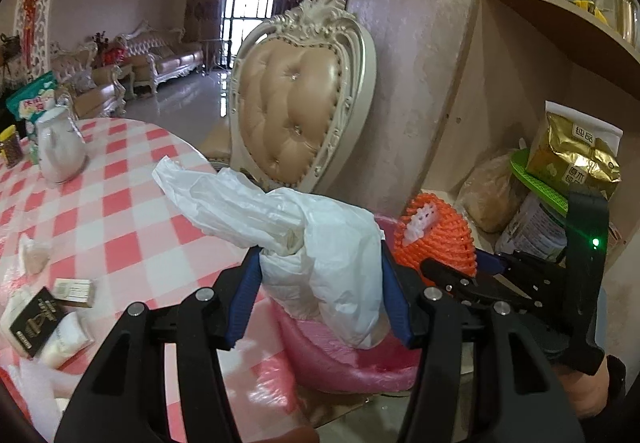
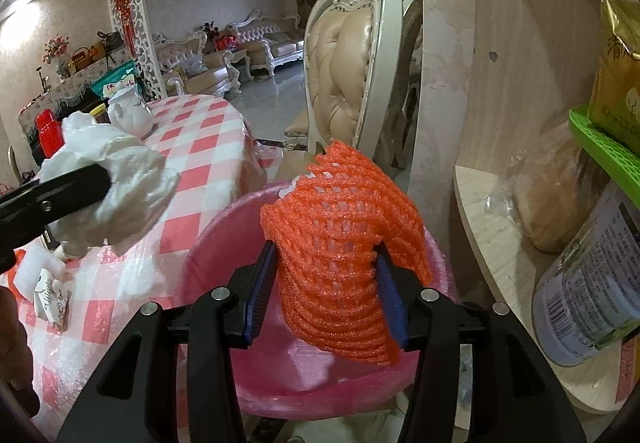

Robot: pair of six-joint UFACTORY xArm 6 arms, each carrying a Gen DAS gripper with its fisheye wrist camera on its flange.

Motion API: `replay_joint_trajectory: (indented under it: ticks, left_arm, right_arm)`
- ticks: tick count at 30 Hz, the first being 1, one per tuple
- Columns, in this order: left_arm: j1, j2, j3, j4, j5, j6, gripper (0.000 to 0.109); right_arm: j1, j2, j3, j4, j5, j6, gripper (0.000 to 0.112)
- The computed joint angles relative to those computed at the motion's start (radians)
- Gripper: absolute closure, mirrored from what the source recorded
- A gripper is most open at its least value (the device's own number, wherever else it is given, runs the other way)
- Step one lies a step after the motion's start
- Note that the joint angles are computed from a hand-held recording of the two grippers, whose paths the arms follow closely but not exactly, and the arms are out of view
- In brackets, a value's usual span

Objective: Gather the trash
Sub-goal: 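Open the left tool over the pink bin while the right tool releases the orange net into it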

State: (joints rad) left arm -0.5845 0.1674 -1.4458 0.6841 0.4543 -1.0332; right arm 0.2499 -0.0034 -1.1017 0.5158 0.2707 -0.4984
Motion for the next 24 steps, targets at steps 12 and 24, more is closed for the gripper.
replay_joint_trajectory:
  ticks: [12,24]
  left_arm:
    - [0.022,0.047,-0.016,-0.159,-0.047,0.100,0.034]
    - [0.020,-0.180,0.210,0.123,0.042,-0.226,0.030]
  right_arm:
    - [-0.030,-0.011,0.025,0.009,-0.011,0.006,0.041]
    - [0.035,-0.072,0.083,0.102,-0.054,-0.085,0.028]
